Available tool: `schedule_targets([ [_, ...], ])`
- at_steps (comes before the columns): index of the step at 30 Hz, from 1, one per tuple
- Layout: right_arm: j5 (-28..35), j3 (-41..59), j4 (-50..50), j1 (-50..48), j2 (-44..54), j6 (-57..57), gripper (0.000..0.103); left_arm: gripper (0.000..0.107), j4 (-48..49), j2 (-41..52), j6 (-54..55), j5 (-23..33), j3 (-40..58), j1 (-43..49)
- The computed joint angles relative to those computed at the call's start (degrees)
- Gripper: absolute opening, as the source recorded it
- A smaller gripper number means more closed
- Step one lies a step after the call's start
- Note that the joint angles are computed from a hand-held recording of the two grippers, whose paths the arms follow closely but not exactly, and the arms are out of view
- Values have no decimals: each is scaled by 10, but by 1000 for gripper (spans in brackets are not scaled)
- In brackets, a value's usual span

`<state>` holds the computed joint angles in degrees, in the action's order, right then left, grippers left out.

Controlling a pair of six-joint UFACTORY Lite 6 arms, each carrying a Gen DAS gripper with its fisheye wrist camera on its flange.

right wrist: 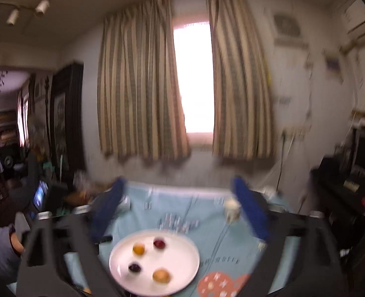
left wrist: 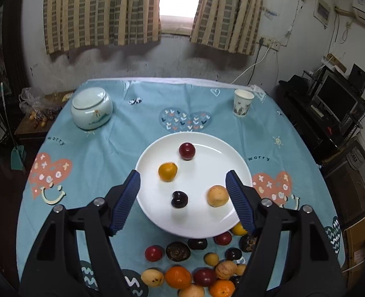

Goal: Organize fruits
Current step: 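Lower both held fruits onto the white plate and open both grippers, then grasp the tan round fruit with the left gripper while the right grasps a dark plum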

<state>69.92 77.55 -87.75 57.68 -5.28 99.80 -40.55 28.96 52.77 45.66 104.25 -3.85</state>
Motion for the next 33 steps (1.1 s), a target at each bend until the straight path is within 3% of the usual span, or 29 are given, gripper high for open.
schedule_targets([
  [3,132,25,-52,107,-2,11,102,76,-18,-47,29,3,-40,15],
  [5,175,55,-30,146,8,12,102,76,-32,-73,49,10,-64,27],
  [8,101,45,18,164,-22,5,102,77,-53,-123,101,13,-128,46],
  [10,84,24,42,156,-31,18,102,80,-69,-159,153,11,-188,61],
  [13,-21,-18,179,84,-22,5,102,80,-77,-200,221,-7,-279,86],
  [15,-129,-91,280,30,-8,4,102,80,-68,-216,268,-18,-342,110],
  [17,-229,-144,377,1,41,-16,99,80,-51,-215,301,-39,-391,136],
  [21,-311,-111,443,-4,190,-49,97,80,5,-180,297,-74,-432,176],
  [24,-346,-54,460,-23,277,-57,97,80,26,-167,298,-86,-451,191],
  [28,-346,-4,529,-46,340,-112,97,80,20,-190,314,-83,-487,183],
  [31,-372,-83,538,-55,280,-87,97,80,13,-203,316,-91,-509,164],
  [33,-337,-132,530,-45,235,-56,97,80,8,-203,317,-102,-520,148],
])
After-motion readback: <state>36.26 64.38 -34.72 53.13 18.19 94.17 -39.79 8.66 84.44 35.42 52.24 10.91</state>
